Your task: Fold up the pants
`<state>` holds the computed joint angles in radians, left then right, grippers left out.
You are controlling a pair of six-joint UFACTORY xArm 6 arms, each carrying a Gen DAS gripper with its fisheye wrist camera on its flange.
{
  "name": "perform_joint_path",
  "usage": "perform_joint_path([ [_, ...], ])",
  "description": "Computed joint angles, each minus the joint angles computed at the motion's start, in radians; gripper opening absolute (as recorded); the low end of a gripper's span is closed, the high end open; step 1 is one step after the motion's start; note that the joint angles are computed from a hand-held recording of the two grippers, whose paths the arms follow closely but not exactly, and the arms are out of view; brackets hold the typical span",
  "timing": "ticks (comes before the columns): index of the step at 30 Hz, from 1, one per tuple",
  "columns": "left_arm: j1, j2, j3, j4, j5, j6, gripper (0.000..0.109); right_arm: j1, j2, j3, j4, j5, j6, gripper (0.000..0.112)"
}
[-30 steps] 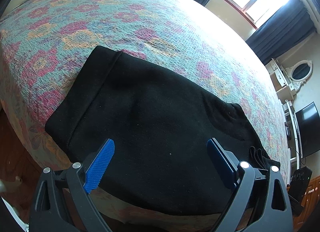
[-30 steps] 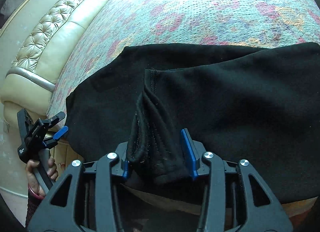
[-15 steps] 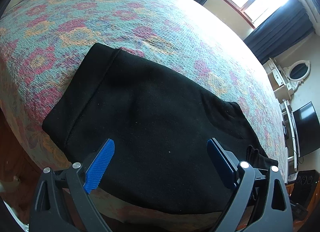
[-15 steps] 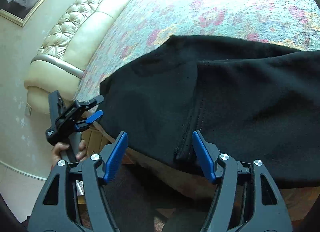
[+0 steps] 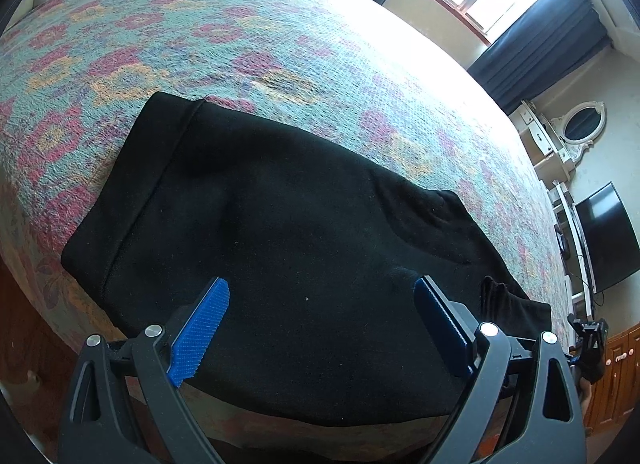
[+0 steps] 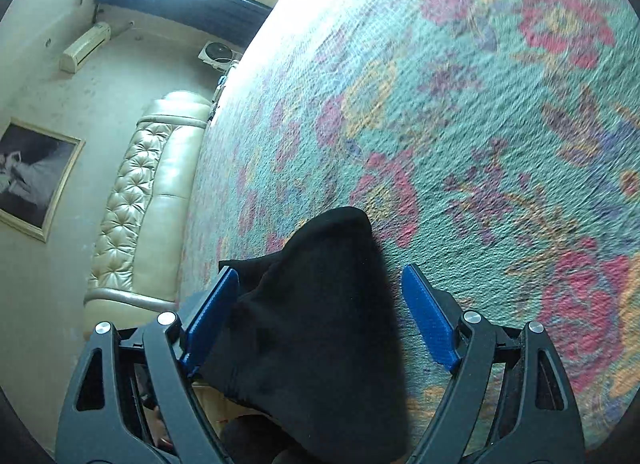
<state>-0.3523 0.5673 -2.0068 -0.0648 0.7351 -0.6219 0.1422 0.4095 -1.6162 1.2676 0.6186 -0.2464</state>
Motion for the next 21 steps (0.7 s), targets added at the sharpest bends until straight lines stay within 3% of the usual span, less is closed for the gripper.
perform_joint_path([
  [2, 0.001, -0.002, 0.005, 0.002, -0.001, -0.003, 0.092, -0.009, 0.061, -0.053, 0.048, 0.054, -0.004, 0.084],
  [5, 0.003, -0.003, 0.009, 0.001, -0.001, -0.006, 0.092, 0.005, 0.101, -0.103, 0.072, 0.023, -0.038, 0.079],
  [10, 0.003, 0.005, 0.002, -0.006, 0.012, 0.003, 0.092, 0.01, 0.171, -0.196, -0.094, 0.064, 0.076, 0.034],
  [13, 0.004, 0.013, -0.01, -0.005, 0.02, 0.006, 0.092, -0.007, 0.169, -0.179, -0.041, 0.079, 0.068, 0.025],
  [16, 0.004, 0.019, -0.02, -0.004, 0.025, 0.008, 0.092, -0.01, 0.169, -0.175, -0.023, 0.083, 0.054, 0.025],
  [18, 0.005, 0.019, -0.018, -0.007, 0.024, 0.011, 0.092, -0.016, 0.137, -0.126, 0.025, 0.08, 0.007, 0.032],
  [20, 0.006, 0.015, -0.012, -0.01, 0.021, 0.011, 0.092, -0.034, 0.117, -0.099, 0.099, 0.134, -0.035, 0.052],
  [21, 0.007, 0.012, -0.007, -0.014, 0.017, 0.011, 0.092, -0.042, 0.097, -0.069, 0.133, 0.151, -0.058, 0.056],
])
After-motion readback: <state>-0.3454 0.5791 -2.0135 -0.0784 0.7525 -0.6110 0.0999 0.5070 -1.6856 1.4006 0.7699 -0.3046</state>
